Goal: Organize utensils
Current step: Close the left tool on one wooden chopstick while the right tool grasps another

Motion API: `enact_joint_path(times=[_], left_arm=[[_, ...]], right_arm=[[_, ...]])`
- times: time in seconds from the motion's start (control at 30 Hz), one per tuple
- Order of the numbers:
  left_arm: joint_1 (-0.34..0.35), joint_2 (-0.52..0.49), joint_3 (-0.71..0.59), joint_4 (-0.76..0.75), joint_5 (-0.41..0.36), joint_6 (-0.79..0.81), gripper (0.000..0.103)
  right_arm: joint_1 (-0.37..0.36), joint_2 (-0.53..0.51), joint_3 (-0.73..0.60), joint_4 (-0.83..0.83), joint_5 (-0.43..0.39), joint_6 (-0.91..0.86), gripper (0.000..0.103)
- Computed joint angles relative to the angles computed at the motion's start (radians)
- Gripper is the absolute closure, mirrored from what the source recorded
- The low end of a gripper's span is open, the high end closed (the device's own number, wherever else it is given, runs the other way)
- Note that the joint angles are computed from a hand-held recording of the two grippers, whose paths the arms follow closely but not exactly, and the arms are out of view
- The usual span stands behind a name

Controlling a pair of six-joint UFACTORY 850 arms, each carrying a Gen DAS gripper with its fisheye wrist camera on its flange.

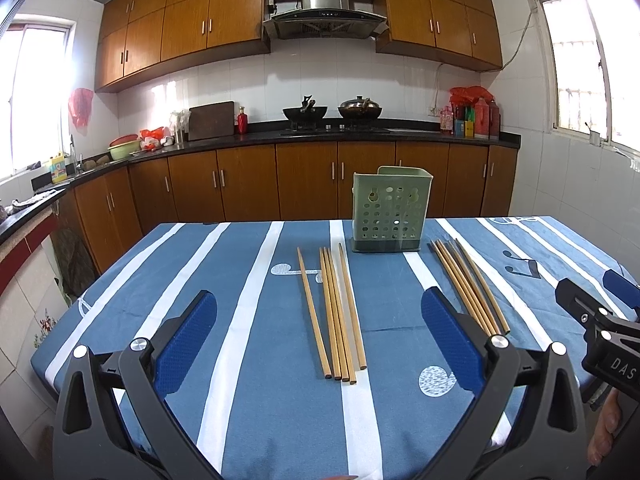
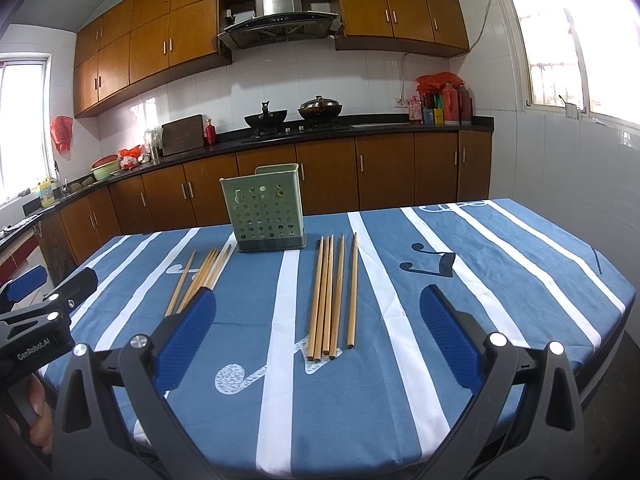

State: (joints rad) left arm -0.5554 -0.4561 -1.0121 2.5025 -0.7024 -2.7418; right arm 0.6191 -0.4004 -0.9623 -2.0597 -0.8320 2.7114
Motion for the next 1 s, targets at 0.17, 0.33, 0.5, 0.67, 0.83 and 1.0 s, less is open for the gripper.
enact_joint_path(times=[0.17, 0.33, 0.5, 0.67, 0.83, 1.0], left_arm=[[0.007, -0.007, -0.015, -0.023, 0.021, 0.019, 0.002], [0.029, -0.024, -0.055, -0.095, 0.086, 0.051, 0.002], [0.089, -0.055, -0.119, -0.131, 0.218, 0.054, 0.002], [0.14, -0.096, -0.188, -0.183, 0.369, 0.09, 0.009], [0.168, -0.148, -0.263, -0.326, 0.507, 0.248, 0.036], [0.176, -0.189, -0.317, -0.454, 0.597, 0.413, 0.049]], right_arm=[[-0.02, -0.013, -0.014, -0.001, 0.024, 0.009, 0.004], [-0.063, -0.034, -0.067, 0.091, 0.075, -0.082, 0.004], [-0.148, -0.094, -0.183, 0.244, 0.239, -0.243, 0.022], [-0.224, -0.188, -0.302, 0.393, 0.433, -0.423, 0.061], [-0.255, -0.273, -0.388, 0.637, 0.525, -0.678, 0.078], [-0.257, -0.3, -0.405, 0.725, 0.52, -0.771, 0.085]])
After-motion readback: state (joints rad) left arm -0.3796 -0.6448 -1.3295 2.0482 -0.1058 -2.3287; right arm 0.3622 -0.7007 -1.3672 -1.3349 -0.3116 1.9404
